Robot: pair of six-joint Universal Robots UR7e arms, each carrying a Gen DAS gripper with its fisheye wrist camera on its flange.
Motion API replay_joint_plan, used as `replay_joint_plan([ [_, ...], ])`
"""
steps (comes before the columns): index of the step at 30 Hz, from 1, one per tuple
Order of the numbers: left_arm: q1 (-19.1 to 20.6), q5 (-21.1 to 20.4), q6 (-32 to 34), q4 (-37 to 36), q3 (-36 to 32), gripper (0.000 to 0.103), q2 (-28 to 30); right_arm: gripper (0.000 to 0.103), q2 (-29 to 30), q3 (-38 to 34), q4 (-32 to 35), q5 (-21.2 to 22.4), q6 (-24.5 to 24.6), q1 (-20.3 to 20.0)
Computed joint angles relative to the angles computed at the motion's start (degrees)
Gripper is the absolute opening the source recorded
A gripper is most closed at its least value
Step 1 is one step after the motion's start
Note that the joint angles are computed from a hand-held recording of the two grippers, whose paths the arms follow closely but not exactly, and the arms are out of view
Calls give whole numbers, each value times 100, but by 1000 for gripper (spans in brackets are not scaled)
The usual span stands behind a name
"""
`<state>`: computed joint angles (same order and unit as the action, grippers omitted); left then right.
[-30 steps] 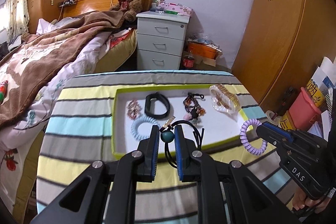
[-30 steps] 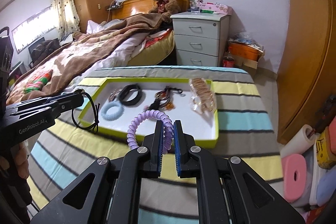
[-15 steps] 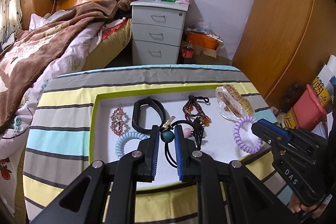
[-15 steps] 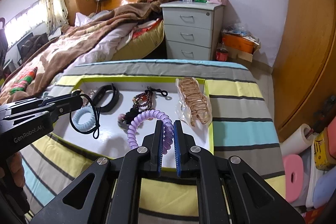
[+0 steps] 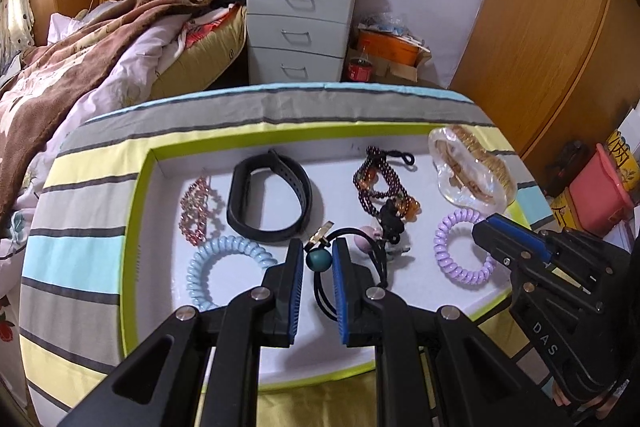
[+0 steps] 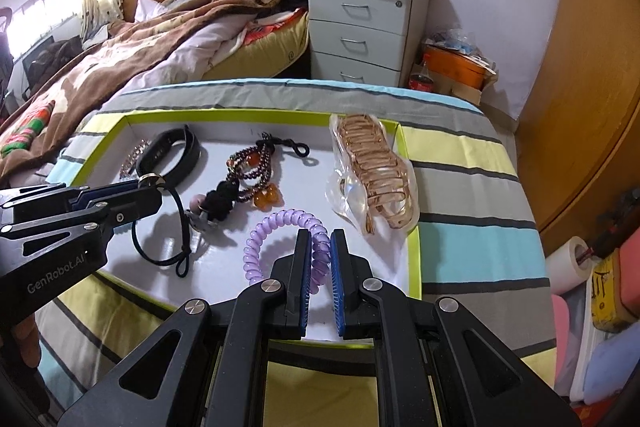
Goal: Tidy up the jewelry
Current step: 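Carry black hair tie to box with left gripper while right carries purple coil, then open left gripper over box while right gripper releases purple coil there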
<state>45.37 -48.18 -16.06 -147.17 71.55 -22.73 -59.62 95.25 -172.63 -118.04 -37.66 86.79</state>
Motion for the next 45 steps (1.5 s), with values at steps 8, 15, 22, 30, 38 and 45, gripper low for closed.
replay_joint_plan([
  [8, 18, -45, -92, 186, -76, 15, 66, 10, 93, -25, -60, -170, -154, 3],
  [15, 14, -62, -199, 247, -42, 15, 54, 10, 116, -46, 8, -189, -151, -4],
  [22, 43, -143, -256, 298, -78, 16, 59, 10, 131, -32, -75, -237, -137, 5],
  [30, 19, -101, -306, 264, -32, 31, 34, 12, 87, 22, -144, -204, -101, -5],
  [38, -7, -48, -350, 191, 70, 42, -37, 26, 44, 67, -154, -132, -68, 3],
  [45, -97, 138, -474, 59, 287, 49, -152, 32, -104, 268, -334, -24, -22, 38],
])
